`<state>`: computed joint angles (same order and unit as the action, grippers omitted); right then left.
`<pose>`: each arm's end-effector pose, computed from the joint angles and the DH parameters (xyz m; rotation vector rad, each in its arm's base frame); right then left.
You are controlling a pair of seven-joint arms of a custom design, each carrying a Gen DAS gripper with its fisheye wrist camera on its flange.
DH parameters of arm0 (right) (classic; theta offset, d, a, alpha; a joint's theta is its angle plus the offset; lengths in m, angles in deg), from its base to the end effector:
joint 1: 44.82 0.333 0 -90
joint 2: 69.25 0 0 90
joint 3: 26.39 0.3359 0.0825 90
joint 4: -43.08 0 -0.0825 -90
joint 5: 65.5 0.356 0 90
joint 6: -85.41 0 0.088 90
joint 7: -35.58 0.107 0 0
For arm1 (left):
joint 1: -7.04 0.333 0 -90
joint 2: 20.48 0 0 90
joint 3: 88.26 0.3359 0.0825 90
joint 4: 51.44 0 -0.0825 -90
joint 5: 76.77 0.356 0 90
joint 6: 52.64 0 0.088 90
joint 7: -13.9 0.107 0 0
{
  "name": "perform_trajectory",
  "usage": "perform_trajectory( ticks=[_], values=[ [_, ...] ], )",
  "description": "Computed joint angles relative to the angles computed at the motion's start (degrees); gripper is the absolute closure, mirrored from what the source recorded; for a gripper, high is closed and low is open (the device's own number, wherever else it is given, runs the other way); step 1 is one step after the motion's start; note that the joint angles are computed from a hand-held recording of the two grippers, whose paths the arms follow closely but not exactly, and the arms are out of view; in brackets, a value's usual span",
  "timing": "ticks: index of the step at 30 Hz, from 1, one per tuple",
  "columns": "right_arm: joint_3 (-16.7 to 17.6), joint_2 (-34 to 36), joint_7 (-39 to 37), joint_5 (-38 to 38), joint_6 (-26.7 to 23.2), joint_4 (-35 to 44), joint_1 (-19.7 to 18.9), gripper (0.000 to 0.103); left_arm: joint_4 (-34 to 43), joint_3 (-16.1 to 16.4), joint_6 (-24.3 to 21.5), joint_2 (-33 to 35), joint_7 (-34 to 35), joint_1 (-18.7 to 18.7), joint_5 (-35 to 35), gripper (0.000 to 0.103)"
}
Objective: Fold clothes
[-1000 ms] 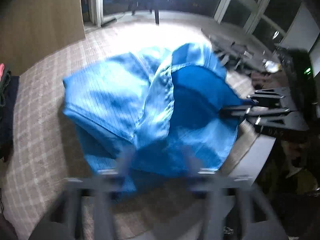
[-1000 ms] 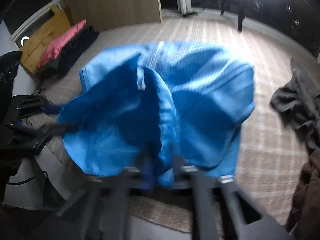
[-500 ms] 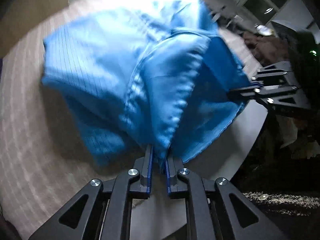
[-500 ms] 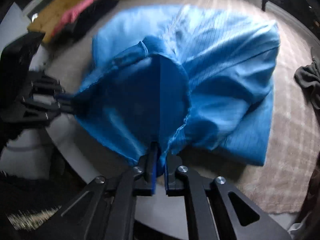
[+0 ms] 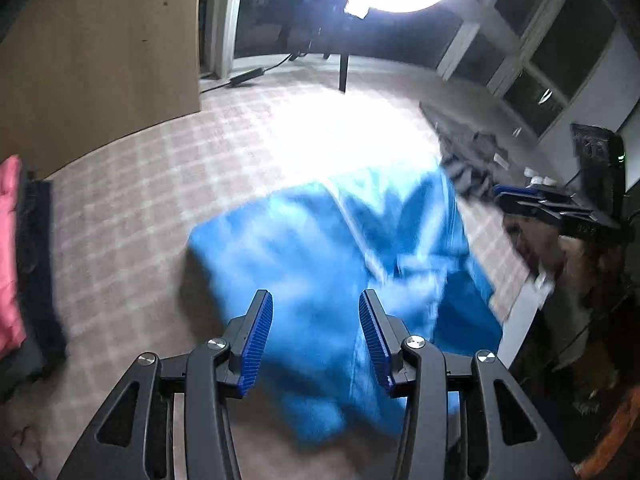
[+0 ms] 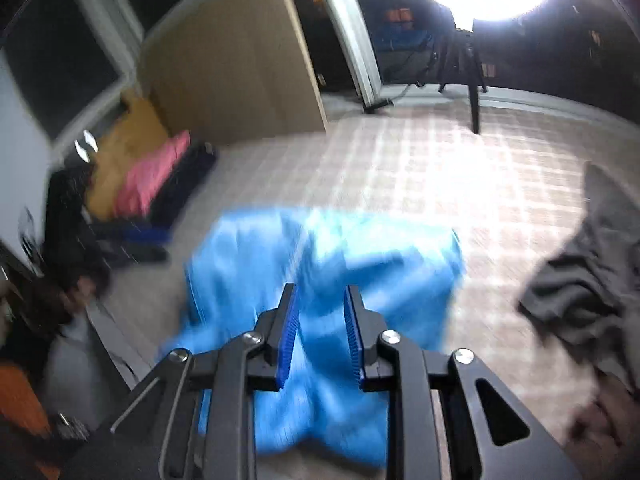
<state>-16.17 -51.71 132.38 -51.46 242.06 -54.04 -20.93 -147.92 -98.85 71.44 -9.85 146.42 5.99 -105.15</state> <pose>0.5718 0.3563 0.5355 -1.8889 1.4526 -0.1250 0.6090 -0.1350 0.5523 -1.2441 2.7347 -0.8660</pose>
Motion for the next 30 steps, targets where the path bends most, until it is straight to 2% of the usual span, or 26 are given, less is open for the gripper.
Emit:
perform_trajectory(
  ticks=[1,2,3,4,6,8,11,14,16,20,21,24,28,30],
  values=[
    [-1.1,2.9,0.6,-1.8,0.4,3.0,0.6,0.080,1.7,-0.1,1.0,2.1,-0.8,-0.7,1.2,0.060],
    [-4.1,5.5,5.2,-7.4,-0.4,6.0,3.1,0.081,3.2,-0.4,1.5,4.4,-1.8,-1.3,2.4,0.060],
    [-5.5,8.3,7.2,-9.5,-1.8,8.9,4.0,0.082,4.7,-0.7,1.7,6.9,-2.7,-1.7,3.1,0.060],
    [-5.8,11.2,8.6,-9.9,-4.7,12.4,3.6,0.083,5.2,-0.8,1.8,8.7,-3.9,-2.3,4.7,0.060],
    [-5.9,13.7,10.5,-10.1,-7.6,13.7,2.8,0.085,4.5,-0.9,2.3,10.8,-5.5,-3.1,7.9,0.062],
    [-5.2,11.7,9.9,-10.1,-7.8,8.5,1.6,0.088,1.6,-1.6,4.0,10.2,-3.5,-2.2,8.3,0.062],
    [-0.2,2.7,5.4,-0.8,-1.8,-5.5,-4.1,0.088,1.2,-1.5,1.8,8.8,-3.8,-1.3,9.2,0.062],
    [-1.6,-3.7,7.4,1.0,3.6,-13.9,-4.4,0.088,4.6,-2.0,-2.2,8.4,-4.6,-1.2,9.0,0.062],
    [-0.5,-4.3,3.8,4.2,6.1,-15.2,-6.0,0.087,7.0,-3.4,-3.8,8.6,-3.0,-2.0,7.6,0.062],
    [1.1,-0.6,-1.9,8.7,4.8,-10.6,-8.4,0.082,12.7,-7.0,-9.6,10.6,0.3,-4.5,2.3,0.060],
    [1.5,0.8,-3.3,10.0,3.9,-8.5,-9.2,0.081,12.6,-7.6,-9.8,10.7,1.2,-5.7,1.7,0.060],
    [2.3,5.1,-6.2,13.0,1.1,-1.7,-10.8,0.081,10.8,-8.7,-7.8,10.7,3.4,-10.1,2.8,0.056],
    [-0.9,9.9,-5.0,8.0,-6.5,7.6,-9.4,0.081,8.2,-8.2,-4.3,12.1,2.0,-15.2,8.2,0.056],
    [-2.6,12.1,-3.8,4.7,-9.4,11.1,-8.4,0.082,7.5,-7.5,-2.2,13.0,1.2,-16.3,10.8,0.065]
  ],
)
